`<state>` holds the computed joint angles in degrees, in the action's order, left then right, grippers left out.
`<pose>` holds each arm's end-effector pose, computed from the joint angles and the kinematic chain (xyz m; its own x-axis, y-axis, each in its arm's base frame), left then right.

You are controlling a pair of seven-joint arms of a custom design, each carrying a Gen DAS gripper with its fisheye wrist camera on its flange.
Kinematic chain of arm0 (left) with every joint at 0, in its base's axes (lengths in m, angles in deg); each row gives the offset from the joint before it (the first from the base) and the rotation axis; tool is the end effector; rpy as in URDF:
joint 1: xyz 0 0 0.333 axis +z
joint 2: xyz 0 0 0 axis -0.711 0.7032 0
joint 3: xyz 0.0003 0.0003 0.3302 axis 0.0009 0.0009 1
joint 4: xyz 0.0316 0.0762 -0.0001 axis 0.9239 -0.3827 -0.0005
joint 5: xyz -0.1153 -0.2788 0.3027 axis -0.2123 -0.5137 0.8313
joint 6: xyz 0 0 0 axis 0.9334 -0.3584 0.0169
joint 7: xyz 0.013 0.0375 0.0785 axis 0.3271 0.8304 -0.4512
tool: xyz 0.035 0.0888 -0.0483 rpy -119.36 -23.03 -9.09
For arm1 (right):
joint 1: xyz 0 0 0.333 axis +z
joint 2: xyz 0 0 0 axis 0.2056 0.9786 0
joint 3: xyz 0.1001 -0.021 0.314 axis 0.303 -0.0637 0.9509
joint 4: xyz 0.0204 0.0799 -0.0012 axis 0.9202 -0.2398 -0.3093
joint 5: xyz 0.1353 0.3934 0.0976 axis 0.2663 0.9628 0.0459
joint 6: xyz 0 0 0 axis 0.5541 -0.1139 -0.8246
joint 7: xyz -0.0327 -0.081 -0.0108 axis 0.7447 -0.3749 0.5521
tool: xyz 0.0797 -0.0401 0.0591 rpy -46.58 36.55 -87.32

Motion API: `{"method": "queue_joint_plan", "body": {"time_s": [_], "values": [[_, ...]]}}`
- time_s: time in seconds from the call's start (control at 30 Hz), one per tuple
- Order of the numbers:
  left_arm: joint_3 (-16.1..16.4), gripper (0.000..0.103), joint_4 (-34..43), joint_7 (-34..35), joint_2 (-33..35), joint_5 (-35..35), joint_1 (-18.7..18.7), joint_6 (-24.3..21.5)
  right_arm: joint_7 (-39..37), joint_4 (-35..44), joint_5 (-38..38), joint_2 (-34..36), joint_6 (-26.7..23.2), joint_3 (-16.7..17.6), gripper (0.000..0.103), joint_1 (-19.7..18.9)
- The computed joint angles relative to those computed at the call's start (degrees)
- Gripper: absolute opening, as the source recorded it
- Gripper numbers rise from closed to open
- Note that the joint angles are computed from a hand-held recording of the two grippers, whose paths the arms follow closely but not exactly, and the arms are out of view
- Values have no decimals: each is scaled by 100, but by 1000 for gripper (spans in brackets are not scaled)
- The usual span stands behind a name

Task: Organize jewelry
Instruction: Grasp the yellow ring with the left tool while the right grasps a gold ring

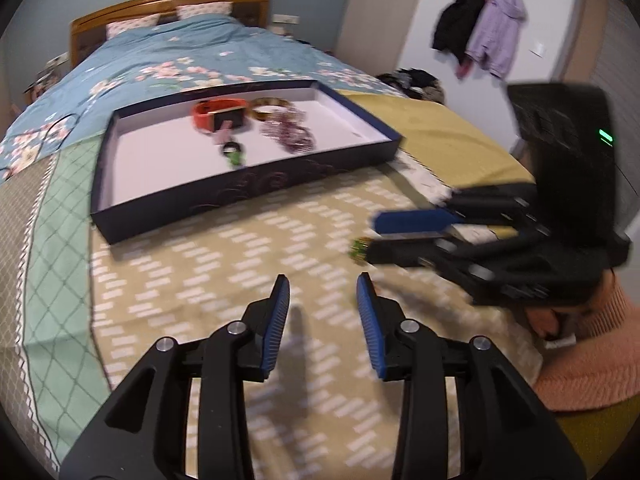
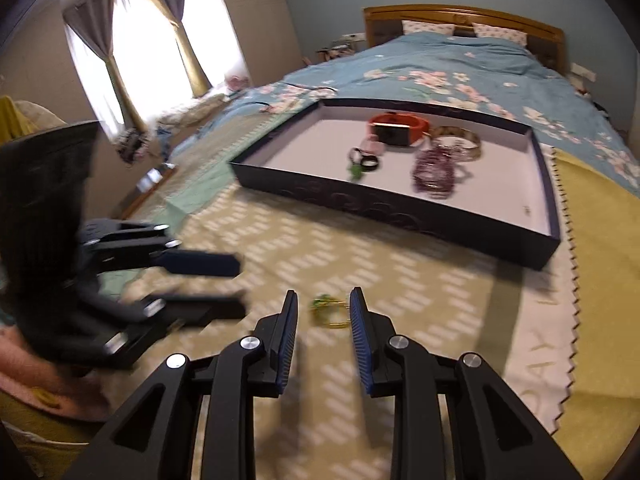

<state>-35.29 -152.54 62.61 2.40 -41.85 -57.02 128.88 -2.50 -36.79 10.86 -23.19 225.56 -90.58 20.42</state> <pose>0.5816 -0.2374 0.4726 -0.5476 -0.8149 0.1899 -0.6808 0.3018 -0.6674 0.5837 0.0491 0.4840 0.5187 -0.8254 -0.2229 -0.7081 -0.2686 -0.6530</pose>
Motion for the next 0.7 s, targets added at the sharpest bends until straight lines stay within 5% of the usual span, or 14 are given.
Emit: {"method": "queue_joint_plan", "body": {"time_s": [0.17, 0.33, 0.5, 0.7], "values": [[-50, 35, -14, 209, -6, 19, -75, -115, 85, 92, -330, 110, 86, 72, 26, 3], [-27, 31, 53, -465, 141, 787, -143, -94, 211, 101, -783, 171, 216, 135, 26, 12], [-25, 16, 111, -650, 202, 862, -87, -93, 195, 34, -902, 134, 326, 138, 25, 31], [-37, 13, 140, -733, 233, 859, -40, -71, 213, -3, -917, 105, 366, 116, 21, 60]]}}
